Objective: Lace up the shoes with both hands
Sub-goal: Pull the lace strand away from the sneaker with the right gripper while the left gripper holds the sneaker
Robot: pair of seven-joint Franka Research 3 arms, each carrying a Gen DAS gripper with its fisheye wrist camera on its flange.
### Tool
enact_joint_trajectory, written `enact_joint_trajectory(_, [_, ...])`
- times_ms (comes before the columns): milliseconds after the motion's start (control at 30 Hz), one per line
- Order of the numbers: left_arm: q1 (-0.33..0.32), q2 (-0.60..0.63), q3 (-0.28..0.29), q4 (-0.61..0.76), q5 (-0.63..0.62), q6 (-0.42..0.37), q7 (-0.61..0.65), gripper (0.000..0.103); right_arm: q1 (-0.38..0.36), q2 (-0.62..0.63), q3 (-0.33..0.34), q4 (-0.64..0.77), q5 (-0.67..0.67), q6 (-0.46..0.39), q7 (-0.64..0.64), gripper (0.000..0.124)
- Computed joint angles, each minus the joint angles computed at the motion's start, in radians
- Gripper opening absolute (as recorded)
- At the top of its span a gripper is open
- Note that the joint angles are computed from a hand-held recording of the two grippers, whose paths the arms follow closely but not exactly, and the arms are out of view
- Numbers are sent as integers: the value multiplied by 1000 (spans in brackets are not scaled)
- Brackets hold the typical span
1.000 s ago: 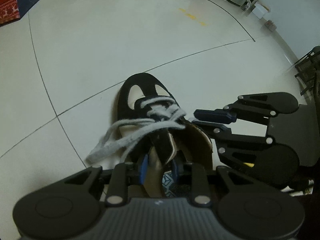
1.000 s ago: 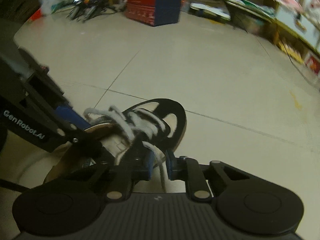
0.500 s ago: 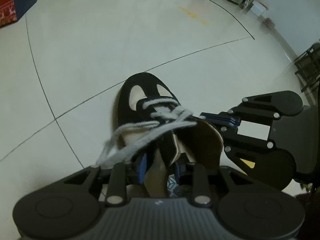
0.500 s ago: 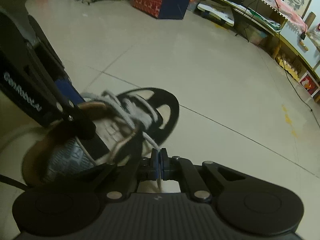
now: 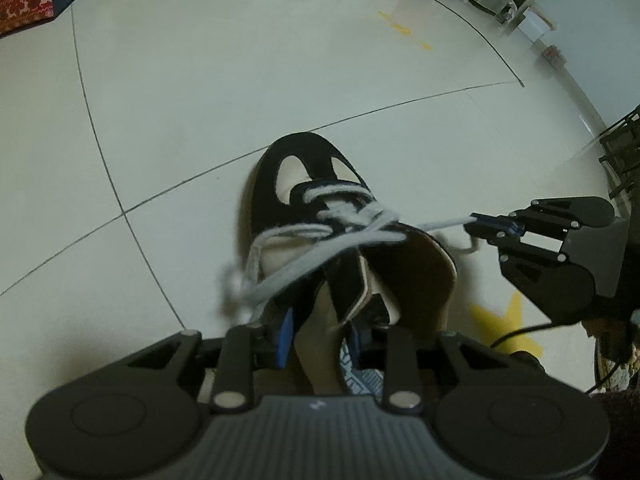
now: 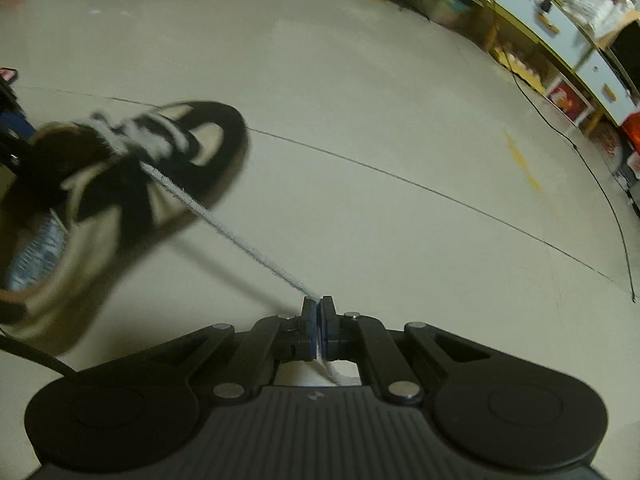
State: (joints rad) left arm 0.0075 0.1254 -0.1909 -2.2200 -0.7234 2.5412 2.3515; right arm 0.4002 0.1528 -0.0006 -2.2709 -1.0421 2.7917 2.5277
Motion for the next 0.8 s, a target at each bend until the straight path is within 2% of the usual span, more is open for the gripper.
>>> enact_joint_trajectory(200, [-4,-10,-1,-10,8,11,13,29,-13,13,1,-6,96,22,-32,3])
enact_joint_trajectory(333, [-8,-15,1,-13,14,14,16,29,11,25,-12,4,76,34,-32,5])
enact_joint_trajectory(400, [-8,-20,2,-14,10,13,18,29,20,27,-14,6,71,53,-29,13])
enact_joint_trajectory(433, [-9,-23,2,-15,7,12,22,29,25,28,-15,9,69,61,-29,26])
enact_joint_trajectory(467, [-10,-27,4,-16,6,13,24,29,30,30,-18,10,58,78,-25,32])
enact_joint_trajectory(800, [-25,-22,-3,-1,-18,23,39,28,83,78,-50,91,-22,164,-47,31])
